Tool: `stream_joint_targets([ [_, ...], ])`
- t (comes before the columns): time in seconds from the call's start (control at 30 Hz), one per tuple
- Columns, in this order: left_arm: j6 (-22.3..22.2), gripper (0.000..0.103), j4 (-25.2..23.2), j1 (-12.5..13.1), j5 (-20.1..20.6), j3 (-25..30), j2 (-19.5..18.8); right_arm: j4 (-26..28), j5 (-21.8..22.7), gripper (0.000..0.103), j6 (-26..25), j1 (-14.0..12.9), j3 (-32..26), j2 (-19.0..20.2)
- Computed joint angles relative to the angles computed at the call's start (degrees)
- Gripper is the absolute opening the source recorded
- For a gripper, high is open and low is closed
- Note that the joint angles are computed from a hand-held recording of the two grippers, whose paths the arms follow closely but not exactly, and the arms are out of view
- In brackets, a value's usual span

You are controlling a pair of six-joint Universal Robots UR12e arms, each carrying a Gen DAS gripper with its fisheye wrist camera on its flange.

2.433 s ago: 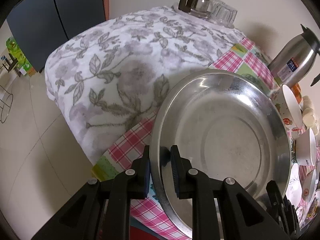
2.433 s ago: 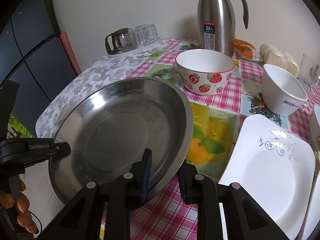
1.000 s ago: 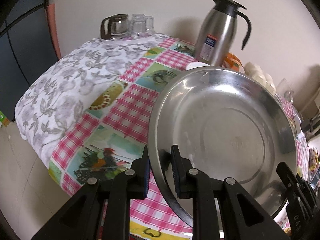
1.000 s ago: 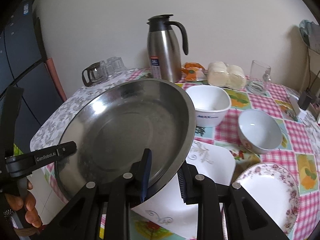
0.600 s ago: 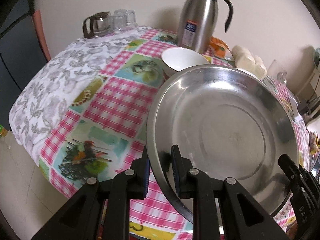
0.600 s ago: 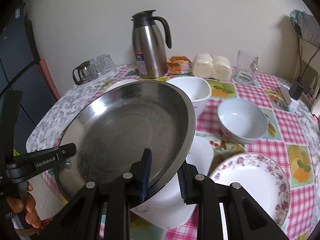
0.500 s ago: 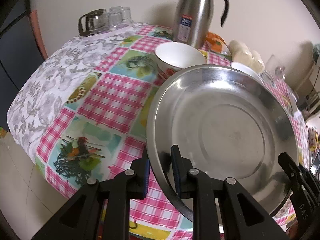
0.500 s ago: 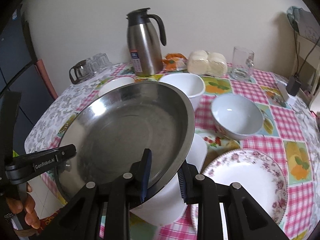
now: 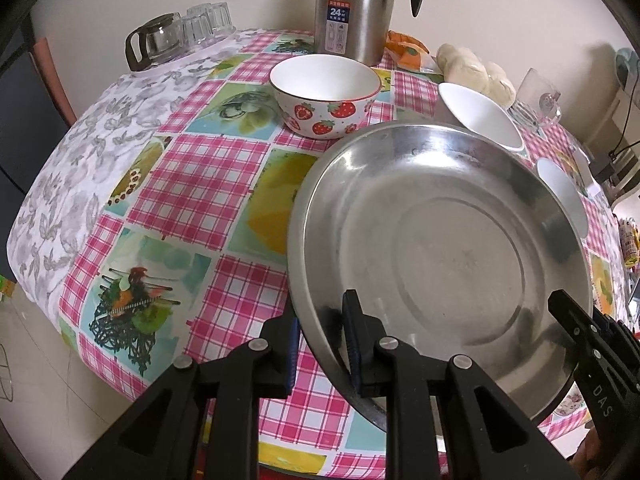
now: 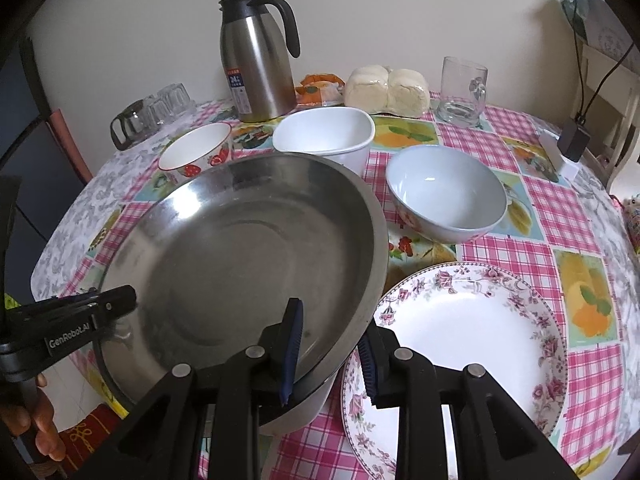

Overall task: Organize plates and bowls
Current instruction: 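Lift the steel basin with the left gripper and lower it beside the floral plate, then open the left gripper to release the steel basin rim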

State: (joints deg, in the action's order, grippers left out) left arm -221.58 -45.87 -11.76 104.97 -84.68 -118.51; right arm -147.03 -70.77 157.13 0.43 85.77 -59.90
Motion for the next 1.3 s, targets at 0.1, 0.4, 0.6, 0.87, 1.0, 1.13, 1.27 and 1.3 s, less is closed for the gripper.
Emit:
stream_joint_targets([
  [0.1, 0.0, 0.022, -0.6, 0.0, -0.1, 0.0, 0.1, 0.7, -0.4, 0.029, -0.2, 0.0, 0.2, -0.3],
  [0.4, 1.5, 0.022, -2.0, -0.2, -0.8, 0.6, -0.2, 3.9, -3.6, 0.030, -0.5, 0.2, 0.0, -0.4],
  [0.6, 3.0, 0.022, -2.6, -0.2, -1.8, 1.3, -0.8, 5.1, -6.6, 0.030, -0.4, 0.6, -0.4, 0.0],
  [0.87, 4.6, 0.024, -2.9, -0.5, -1.8, 1.8, -1.2, 5.2, -8.3, 0.030, 0.5, 0.7, -0.6, 0.1],
  [1.0, 4.8, 0.024, -3.0, -0.4, -1.8, 1.8, -1.2, 5.6, -8.5, 0.030, 0.8, 0.8, -0.8, 0.1],
  [1.13, 4.1, 0.039, -3.9, -0.5, -1.2, 2.0, -1.3, 5.9, -8.5, 0.052, 2.3, 0.6, -1.1, 0.1],
  [1.27, 3.1, 0.049, -2.9, -0.4, -0.5, 1.6, -1.0, 4.8, -8.6, 0.059, 2.9, 0.6, -1.0, 0.0],
  [1.3, 2.8, 0.052, -2.6, -0.4, -0.2, 1.5, -0.9, 4.1, -8.6, 0.064, 3.1, 0.6, -0.8, 0.0],
])
